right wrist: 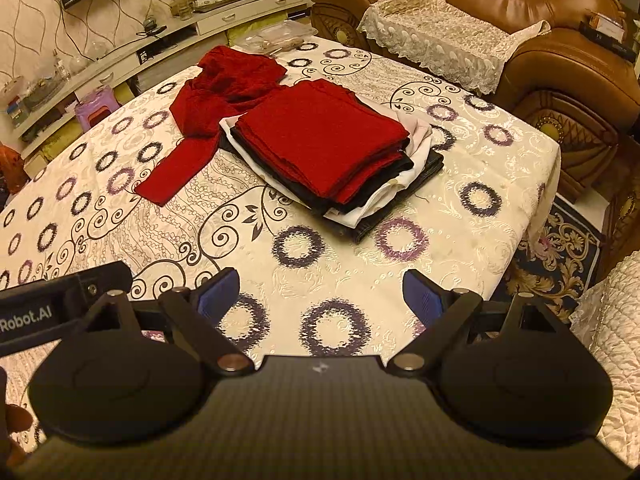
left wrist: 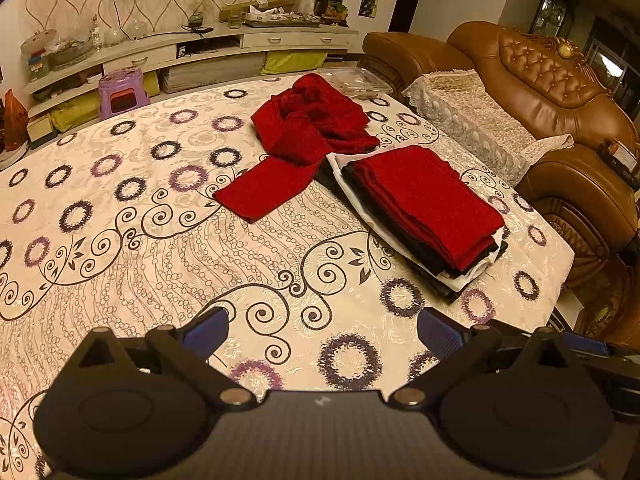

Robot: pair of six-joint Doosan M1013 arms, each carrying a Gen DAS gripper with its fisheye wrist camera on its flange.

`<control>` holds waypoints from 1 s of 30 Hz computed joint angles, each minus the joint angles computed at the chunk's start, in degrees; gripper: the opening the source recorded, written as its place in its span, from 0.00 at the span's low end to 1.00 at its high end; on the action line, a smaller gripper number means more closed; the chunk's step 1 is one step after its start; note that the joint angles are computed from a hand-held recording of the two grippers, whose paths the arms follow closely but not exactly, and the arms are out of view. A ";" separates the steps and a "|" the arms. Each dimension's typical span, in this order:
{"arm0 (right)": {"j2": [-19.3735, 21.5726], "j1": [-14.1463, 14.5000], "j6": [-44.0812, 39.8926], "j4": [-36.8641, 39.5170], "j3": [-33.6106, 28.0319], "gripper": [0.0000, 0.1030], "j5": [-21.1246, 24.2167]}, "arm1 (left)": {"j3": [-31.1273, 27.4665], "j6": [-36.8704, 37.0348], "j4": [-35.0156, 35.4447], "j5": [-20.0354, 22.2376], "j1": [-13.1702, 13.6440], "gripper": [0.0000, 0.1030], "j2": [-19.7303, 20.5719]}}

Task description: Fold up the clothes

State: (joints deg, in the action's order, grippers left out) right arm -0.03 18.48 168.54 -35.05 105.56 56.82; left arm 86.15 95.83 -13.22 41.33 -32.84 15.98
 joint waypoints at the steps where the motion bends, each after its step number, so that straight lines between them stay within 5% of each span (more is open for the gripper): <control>1: -0.02 0.10 -0.05 -0.13 0.02 0.93 0.08 | 0.19 -0.04 -0.02 -0.17 0.00 1.00 -0.14; 30: -1.75 2.77 1.45 -2.76 2.46 0.93 -2.50 | 6.89 -3.43 2.85 -6.27 -0.61 1.00 -5.16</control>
State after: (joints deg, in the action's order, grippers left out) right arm -1.78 21.25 169.99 -37.82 108.02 54.31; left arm 93.04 92.39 -10.37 35.06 -33.45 10.83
